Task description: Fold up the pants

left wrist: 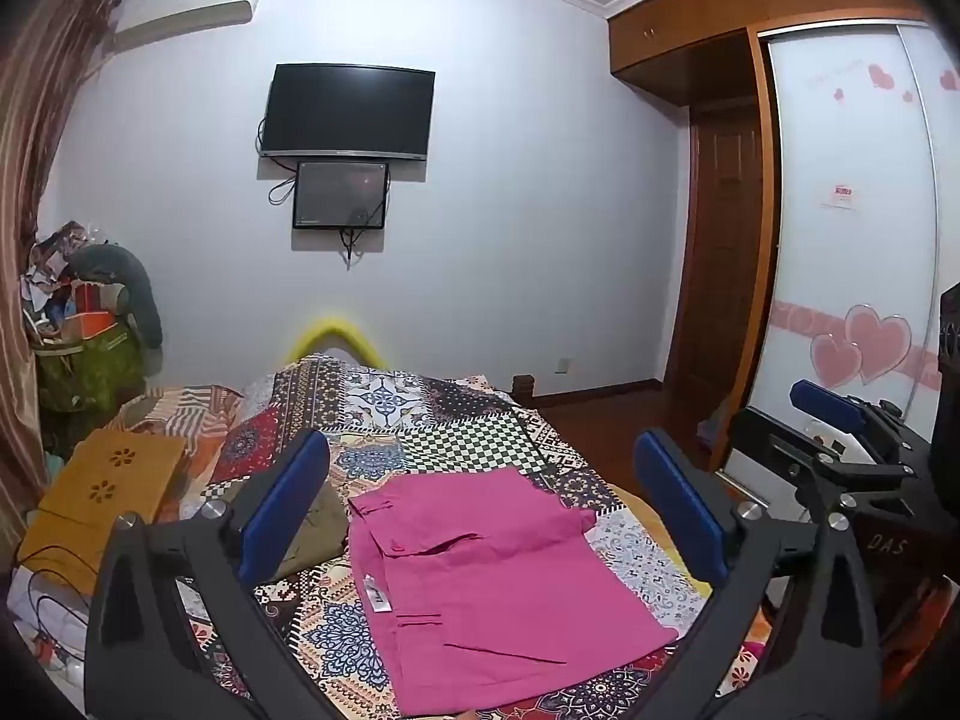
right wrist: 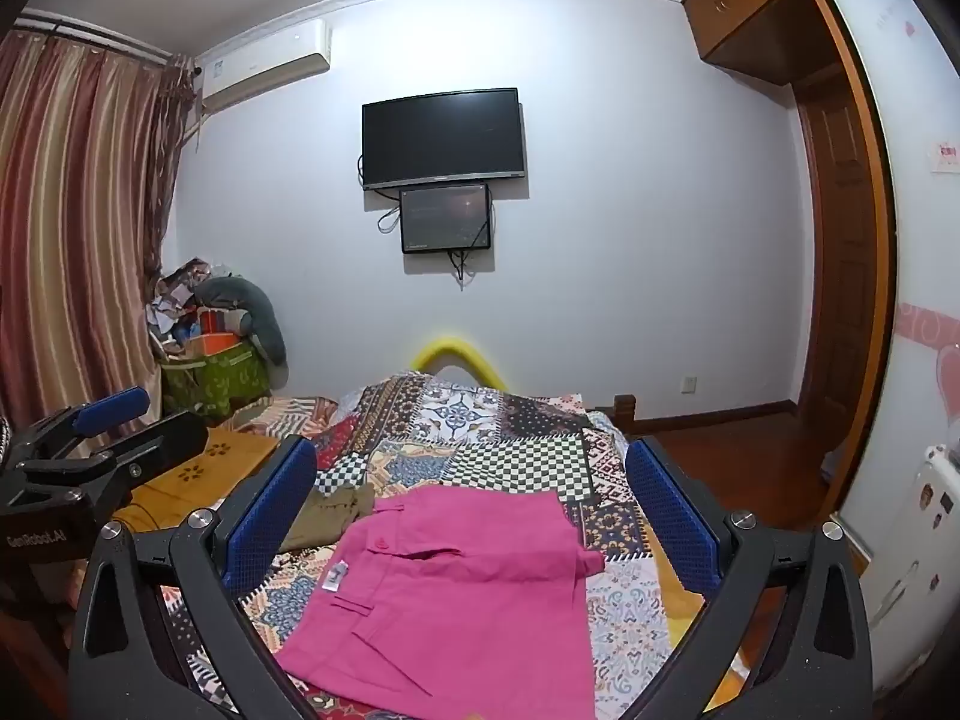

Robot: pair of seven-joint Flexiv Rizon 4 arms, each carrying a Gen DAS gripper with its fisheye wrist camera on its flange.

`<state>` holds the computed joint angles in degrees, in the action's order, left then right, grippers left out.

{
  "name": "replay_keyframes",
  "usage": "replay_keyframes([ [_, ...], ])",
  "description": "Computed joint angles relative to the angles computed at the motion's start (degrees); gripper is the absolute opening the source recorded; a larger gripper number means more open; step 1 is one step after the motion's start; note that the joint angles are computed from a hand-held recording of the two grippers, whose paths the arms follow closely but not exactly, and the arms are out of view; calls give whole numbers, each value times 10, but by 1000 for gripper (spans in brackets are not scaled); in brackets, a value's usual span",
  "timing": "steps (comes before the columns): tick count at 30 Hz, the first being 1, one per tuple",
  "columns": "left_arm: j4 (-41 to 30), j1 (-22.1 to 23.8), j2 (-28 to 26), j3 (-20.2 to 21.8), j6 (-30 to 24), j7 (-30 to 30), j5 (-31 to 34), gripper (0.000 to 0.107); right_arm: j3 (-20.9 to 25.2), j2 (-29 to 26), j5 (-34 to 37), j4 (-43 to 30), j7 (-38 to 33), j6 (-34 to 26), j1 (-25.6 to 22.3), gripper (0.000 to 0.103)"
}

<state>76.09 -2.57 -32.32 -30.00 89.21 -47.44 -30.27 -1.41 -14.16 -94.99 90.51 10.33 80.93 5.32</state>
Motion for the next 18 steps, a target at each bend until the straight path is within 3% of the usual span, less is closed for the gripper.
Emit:
replay_keyframes([
  [5, -10, -3, -7, -2, 1, -1, 1, 103, 0, 2, 4, 2, -4, 0, 0, 103],
  [9, 15, 42, -7, -64, 31, 24, -1, 103, 1, 3, 8, 4, -4, 1, 0, 103],
  [11, 15, 31, -1, -50, 31, 11, 10, 103, 3, 6, 12, 8, -7, -7, 3, 103],
  [16, 27, 48, 6, -68, 32, 5, 21, 103, 2, 11, 18, 10, -11, 0, -1, 103],
  [18, 21, 31, 8, -46, 28, -8, 26, 103, 0, 6, 12, 6, -2, 4, -2, 103],
])
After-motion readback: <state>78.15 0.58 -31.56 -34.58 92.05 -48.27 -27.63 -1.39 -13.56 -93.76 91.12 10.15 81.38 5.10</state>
